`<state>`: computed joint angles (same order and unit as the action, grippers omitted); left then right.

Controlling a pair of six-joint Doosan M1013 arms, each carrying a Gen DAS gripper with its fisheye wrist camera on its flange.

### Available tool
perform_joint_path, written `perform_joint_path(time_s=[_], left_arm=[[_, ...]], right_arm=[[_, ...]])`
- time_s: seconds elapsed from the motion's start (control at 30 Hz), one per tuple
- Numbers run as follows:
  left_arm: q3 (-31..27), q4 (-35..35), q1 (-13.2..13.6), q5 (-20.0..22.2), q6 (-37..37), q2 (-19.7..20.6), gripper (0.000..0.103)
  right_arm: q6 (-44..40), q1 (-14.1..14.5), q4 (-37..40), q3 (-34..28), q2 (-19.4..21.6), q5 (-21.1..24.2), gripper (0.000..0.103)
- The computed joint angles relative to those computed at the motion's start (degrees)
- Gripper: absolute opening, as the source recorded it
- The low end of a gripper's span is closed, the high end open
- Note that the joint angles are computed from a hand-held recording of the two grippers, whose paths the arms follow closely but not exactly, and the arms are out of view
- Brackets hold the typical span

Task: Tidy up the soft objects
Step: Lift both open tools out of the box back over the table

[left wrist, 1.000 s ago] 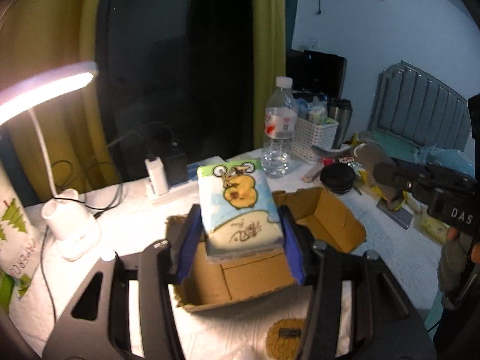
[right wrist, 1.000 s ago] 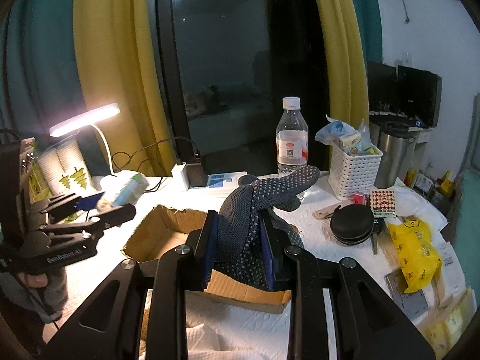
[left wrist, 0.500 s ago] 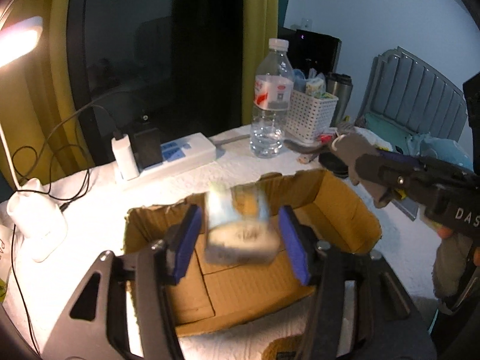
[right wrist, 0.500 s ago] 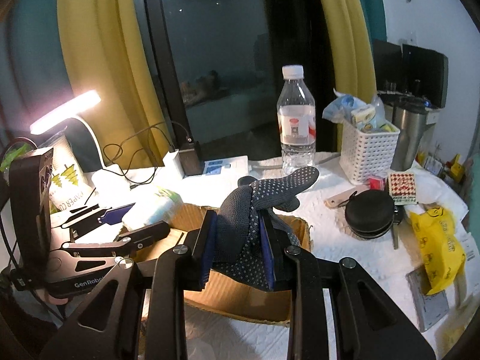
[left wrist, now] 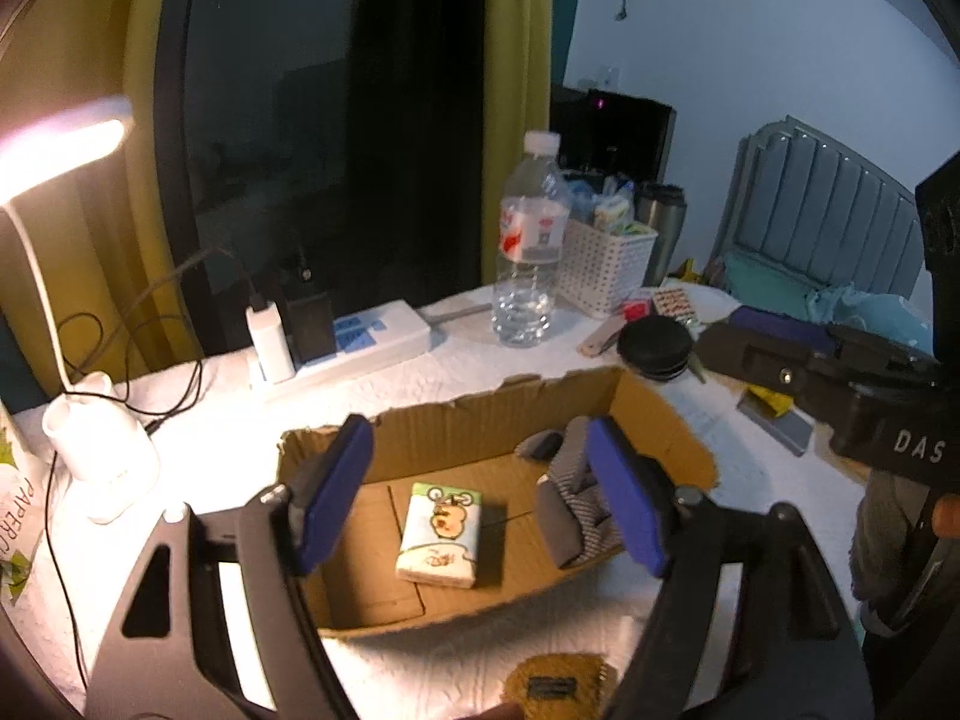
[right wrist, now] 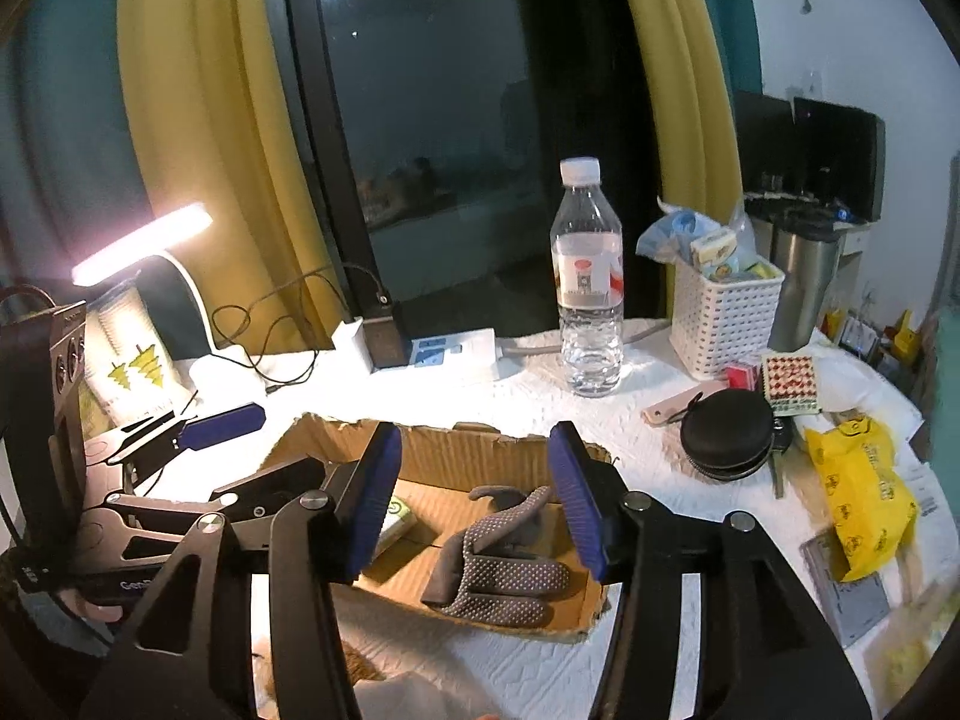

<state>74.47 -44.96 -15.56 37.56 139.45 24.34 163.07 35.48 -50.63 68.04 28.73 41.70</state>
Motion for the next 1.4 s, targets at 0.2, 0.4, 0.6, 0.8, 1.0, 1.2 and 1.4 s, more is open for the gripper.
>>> perform_joint_path(time_s=[0.2, 0.4, 0.6, 0.8, 1.0, 1.2, 1.4], left_arm=[[3.32, -4.91, 0.69, -0.66, 5.02, -3.19, 0.076], [6.61, -9.55, 1.65, -0.37, 9.83, -6.24, 0.076], [10.07, -14.19, 2.7, 0.23, 14.27, -9.35, 0.081], [13.68, -18.2, 3.88, 0.51, 18.0, -12.24, 0.083], [16.84, -19.35, 4.9, 1.23, 19.8, -14.59, 0.083], [19.79, -20.7, 5.75, 2.26, 21.99, -16.65, 0.083], [22.05, -21.6, 6.54, 2.84, 23.42, -18.26, 0.083]], right_arm=[[2.37, 2.09, -3.45, 0.61, -1.17, 1.97, 0.054], [5.08, 4.25, -6.58, 1.39, -2.2, 4.45, 0.054], [7.14, 6.56, -9.09, 2.05, -3.05, 7.15, 0.055], [8.58, 8.76, -10.7, 2.89, -3.72, 9.37, 0.055], [10.51, 10.67, -11.82, 4.09, -4.24, 11.16, 0.055], [13.15, 12.53, -13.29, 5.31, -4.6, 13.19, 0.056], [14.62, 13.93, -13.65, 6.4, -4.94, 14.69, 0.056]])
